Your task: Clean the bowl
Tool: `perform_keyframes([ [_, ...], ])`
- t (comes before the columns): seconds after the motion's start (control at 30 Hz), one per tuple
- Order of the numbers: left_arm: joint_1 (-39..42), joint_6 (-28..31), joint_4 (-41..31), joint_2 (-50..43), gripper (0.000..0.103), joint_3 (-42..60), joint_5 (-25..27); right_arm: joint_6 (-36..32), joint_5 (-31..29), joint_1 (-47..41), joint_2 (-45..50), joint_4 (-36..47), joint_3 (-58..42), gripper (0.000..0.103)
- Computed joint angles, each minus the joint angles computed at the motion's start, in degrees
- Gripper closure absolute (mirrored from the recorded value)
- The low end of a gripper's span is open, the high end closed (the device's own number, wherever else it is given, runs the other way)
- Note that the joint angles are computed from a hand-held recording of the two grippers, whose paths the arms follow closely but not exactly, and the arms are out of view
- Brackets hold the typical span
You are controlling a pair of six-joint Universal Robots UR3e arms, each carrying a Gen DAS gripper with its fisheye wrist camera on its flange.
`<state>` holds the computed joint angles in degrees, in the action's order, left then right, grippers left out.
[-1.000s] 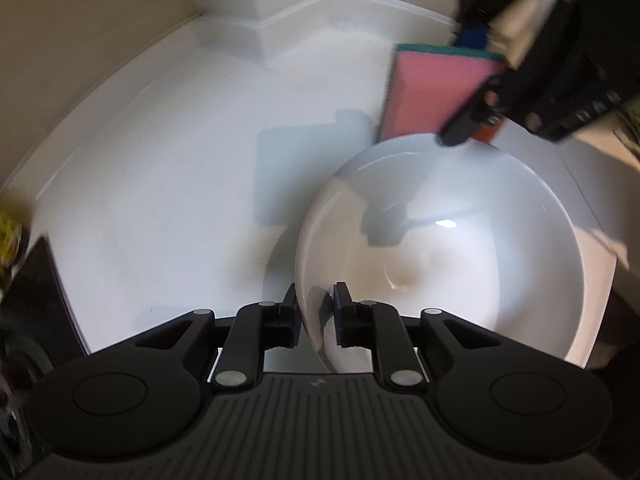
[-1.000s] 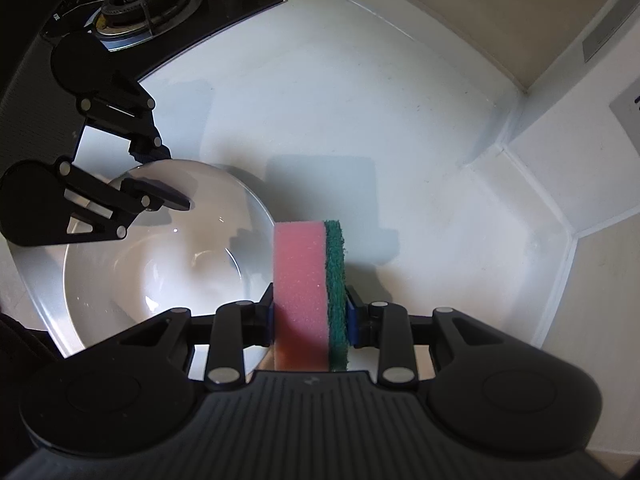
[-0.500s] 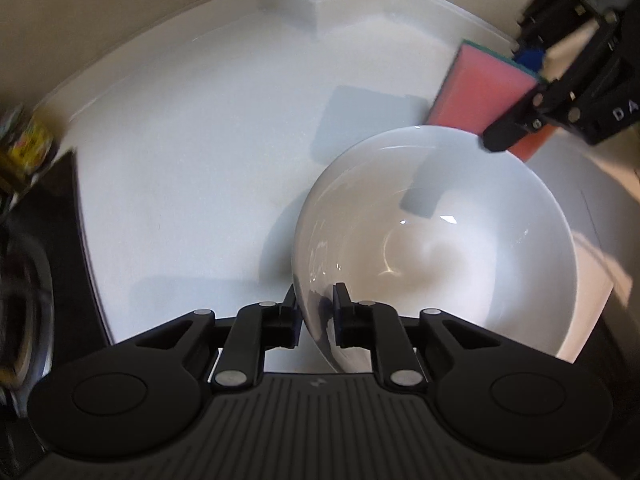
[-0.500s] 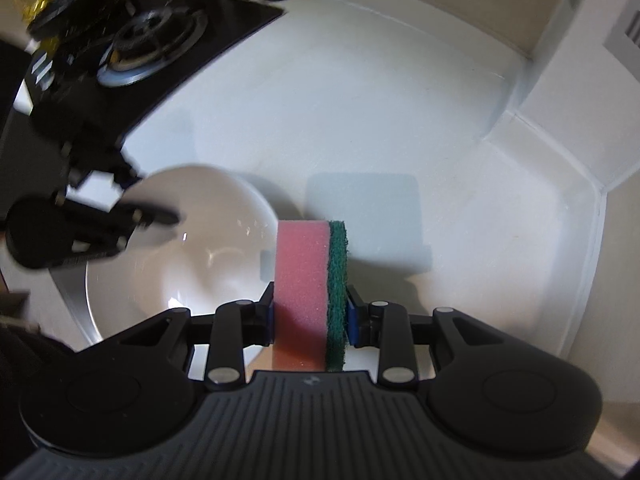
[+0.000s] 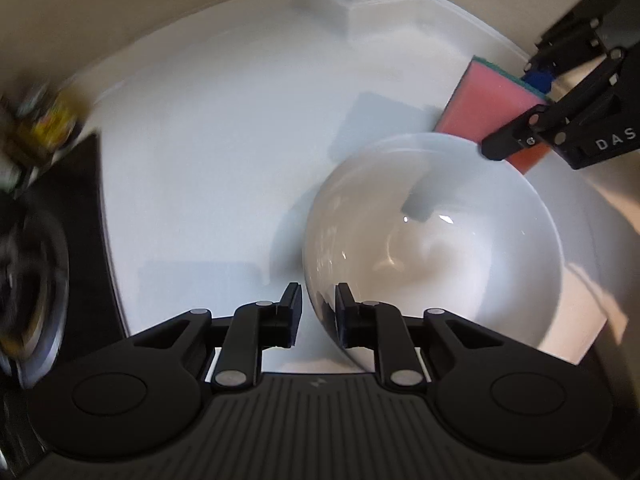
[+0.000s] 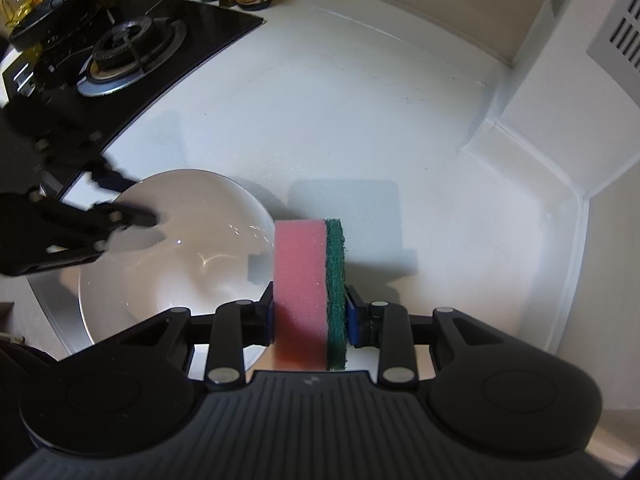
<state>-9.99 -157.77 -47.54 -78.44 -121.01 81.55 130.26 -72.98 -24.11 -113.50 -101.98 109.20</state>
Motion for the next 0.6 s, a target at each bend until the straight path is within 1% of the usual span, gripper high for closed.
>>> perform_keyframes([
  [0.03,-0.2,-0.8,1.0,-0.2,0.083,-0.7,0.7,-0.4,0.4,-0.4,-0.3,0.5,0.1,0.075],
  [0.07,0.9,0.6,1.7,0.0,0.083,-1.7,-0.1,-0.8,0.9,-0.8,-0.6,1.2,0.2,0.075],
  [0.17,0.1,-0.3,3.6,-1.6,0.085,-1.4,0.5,-1.2,1.0,-1.0,-1.1,1.3,0.4,0.075],
  [0.2,-0.2,-0.3,5.9,-3.9,0.086,-1.1,0.8,-1.2,1.1,-1.1,-1.3,1.3,0.5,0.075],
  [0.23,0.1,0.2,6.5,-4.0,0.087,-1.4,0.2,-1.4,1.2,-1.3,-1.6,1.5,0.7,0.075],
  [0.27,-1.9,-1.8,7.1,-5.8,0.087,0.0,3.2,-1.4,1.3,-1.4,-1.8,1.6,0.8,0.075],
  [0.3,-1.9,-1.2,7.9,-9.9,0.088,3.7,1.4,-1.6,1.4,-1.6,-2.1,1.8,1.0,0.075],
  [0.33,-2.7,-1.4,8.4,-11.9,0.088,5.6,2.7,-1.9,1.6,-1.9,-2.6,2.2,1.2,0.075],
  [0.4,-2.7,-0.9,9.1,-10.8,0.089,4.3,2.9,-2.5,1.9,-2.5,-3.1,3.1,1.3,0.075],
  [0.43,-2.9,-0.2,9.3,-10.6,0.089,4.0,2.9,-2.9,2.0,-2.9,-3.3,3.6,1.2,0.075],
  [0.5,-2.8,3.3,9.1,-11.1,0.088,4.8,2.3,-3.5,2.0,-3.2,-3.5,4.3,1.0,0.075],
  [0.6,-3.0,10.8,10.9,-13.8,0.086,6.2,1.8,-3.8,1.4,-2.7,-3.2,3.4,0.7,0.075],
])
